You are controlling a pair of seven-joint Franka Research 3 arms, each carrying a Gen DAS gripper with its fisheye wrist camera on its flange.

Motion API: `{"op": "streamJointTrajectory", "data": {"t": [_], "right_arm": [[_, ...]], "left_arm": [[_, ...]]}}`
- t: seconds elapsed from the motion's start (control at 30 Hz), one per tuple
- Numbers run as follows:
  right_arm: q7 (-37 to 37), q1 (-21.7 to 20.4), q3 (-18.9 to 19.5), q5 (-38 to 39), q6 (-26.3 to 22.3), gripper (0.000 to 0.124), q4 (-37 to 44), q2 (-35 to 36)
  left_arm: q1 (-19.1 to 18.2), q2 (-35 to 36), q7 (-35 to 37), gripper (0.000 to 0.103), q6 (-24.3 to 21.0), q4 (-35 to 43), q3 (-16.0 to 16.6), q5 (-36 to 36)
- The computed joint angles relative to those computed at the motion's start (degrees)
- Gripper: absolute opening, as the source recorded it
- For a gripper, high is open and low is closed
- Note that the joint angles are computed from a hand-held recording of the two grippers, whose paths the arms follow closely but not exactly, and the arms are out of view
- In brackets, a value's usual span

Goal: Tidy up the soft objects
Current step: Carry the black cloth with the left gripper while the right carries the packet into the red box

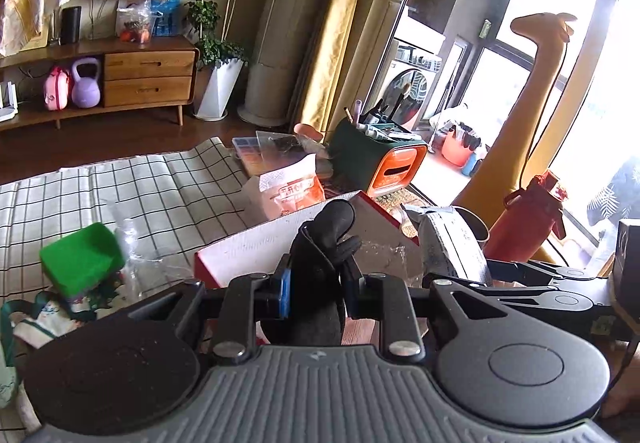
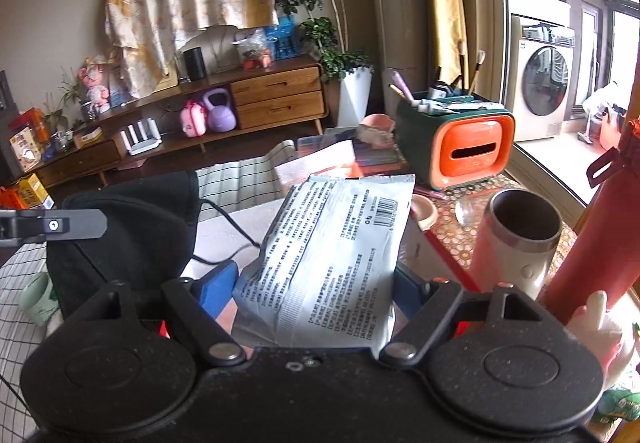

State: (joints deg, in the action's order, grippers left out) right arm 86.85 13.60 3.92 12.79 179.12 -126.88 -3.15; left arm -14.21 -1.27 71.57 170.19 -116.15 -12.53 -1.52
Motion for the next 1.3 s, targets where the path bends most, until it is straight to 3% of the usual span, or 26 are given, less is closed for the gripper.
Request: {"op": "streamJointTrajectory", "data": {"t": [0.37, 0.67, 0.87, 1.0, 1.07, 1.13, 1.23, 1.3], "right_arm": [[-0.48, -0.66, -2.34, -1.04, -4.40, 0.080, 7.59, 8.18], [-7.58, -1.42, -1.29, 2.40, -7.25, 0.080, 10.17, 11.30], [-6.96, 0.23, -2.73, -1.29, -5.52, 0.080, 10.60, 12.46], [-2.30, 3.88, -6.64, -9.57, -3.96, 0.080, 10.35, 12.94], [-1.81, 3.88, -6.60, -10.75, -3.47, 0.080, 10.22, 13.09], [-2.40, 3.62, -6.13, -10.99, -3.73, 0.080, 10.20, 13.28], [1.01, 6.51, -9.48, -17.59, -3.64, 0.081, 9.90, 13.55], [1.62, 6.19, -9.06, -18.08, -4.34, 0.082, 9.99, 13.77]], "left_arm": [[1.60, 11.03, 0.31, 0.024, -0.95, 11.61, -3.42, -4.34], [2.01, 18.22, -2.69, 0.024, -3.06, 17.00, -4.06, 0.21], [1.76, 20.81, -4.03, 0.024, -5.70, 18.70, -3.28, 3.40], [0.11, 21.59, -6.09, 0.024, -7.71, 19.28, -1.38, 7.95], [-0.26, 21.91, -6.27, 0.024, -8.30, 19.46, -1.04, 9.72], [-0.83, 22.29, -6.82, 0.024, -9.44, 19.96, -0.52, 11.52], [-1.47, 22.95, -7.71, 0.024, -11.32, 20.89, 0.06, 13.62], [-1.10, 23.26, -7.37, 0.023, -11.75, 21.07, -0.42, 13.55]]}}
